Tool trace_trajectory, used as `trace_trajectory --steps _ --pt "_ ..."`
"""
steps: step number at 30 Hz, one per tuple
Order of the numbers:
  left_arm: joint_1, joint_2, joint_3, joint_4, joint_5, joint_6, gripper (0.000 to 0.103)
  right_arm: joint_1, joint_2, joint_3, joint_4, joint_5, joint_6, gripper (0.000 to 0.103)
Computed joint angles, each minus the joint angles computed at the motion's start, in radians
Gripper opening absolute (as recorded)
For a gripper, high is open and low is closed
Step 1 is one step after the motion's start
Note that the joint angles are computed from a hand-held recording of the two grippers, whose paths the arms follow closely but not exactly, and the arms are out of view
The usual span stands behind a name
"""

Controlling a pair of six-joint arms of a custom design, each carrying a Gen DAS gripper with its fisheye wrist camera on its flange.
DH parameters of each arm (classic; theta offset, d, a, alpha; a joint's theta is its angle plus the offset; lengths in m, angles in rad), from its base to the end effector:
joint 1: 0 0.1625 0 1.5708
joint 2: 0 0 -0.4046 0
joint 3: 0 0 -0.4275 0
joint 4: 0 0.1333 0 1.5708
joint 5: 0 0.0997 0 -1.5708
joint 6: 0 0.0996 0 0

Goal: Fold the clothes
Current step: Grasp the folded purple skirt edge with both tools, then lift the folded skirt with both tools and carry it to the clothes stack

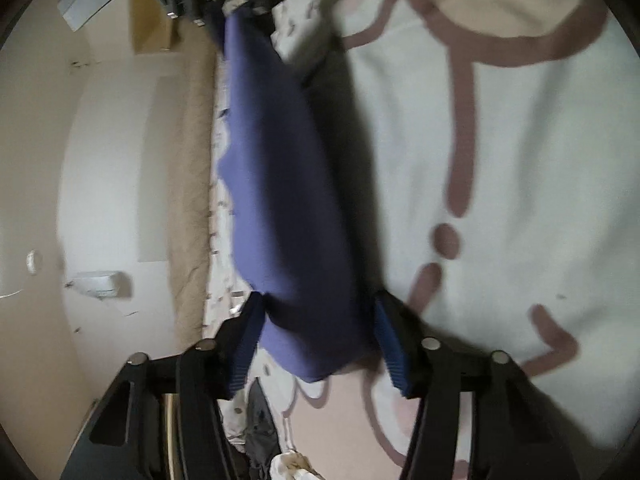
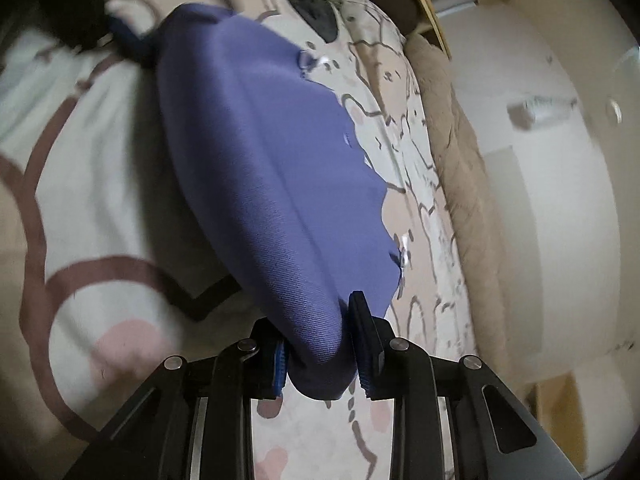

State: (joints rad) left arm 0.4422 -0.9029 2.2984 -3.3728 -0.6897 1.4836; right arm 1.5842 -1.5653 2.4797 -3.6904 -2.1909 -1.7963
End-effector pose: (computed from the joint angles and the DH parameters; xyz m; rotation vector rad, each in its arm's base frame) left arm -0.3094 -0.3790 0.0404 2.0647 0.7808 -0.2628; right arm 0.0804 -0.3734 0.2926 1.1934 -1.4522 0.3359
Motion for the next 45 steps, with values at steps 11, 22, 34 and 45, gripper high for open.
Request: trace_trajectory --steps 11,22,34,45 --pt "0.027 0.137 -0.158 -0.143 0.026 0.072 0.084 0.001 -0.042 0.026 0.08 -0.03 0.076 0.028" --pt "0.079 0.174 -0.197 -0.224 0.015 0.233 0.039 -0.044 -0.061 0.101 0.01 -0.002 0.048 0.028" --pt "0.136 0.074 -0.335 0.366 -0.023 -0.324 0.033 -0.226 0.139 0.254 -0.63 0.323 -0.419 0.054" --pt "0.129 0.071 -0.177 0.112 -0.038 -0.203 0.027 -0.283 0.274 0.187 -0.757 0.409 -0.514 0.024"
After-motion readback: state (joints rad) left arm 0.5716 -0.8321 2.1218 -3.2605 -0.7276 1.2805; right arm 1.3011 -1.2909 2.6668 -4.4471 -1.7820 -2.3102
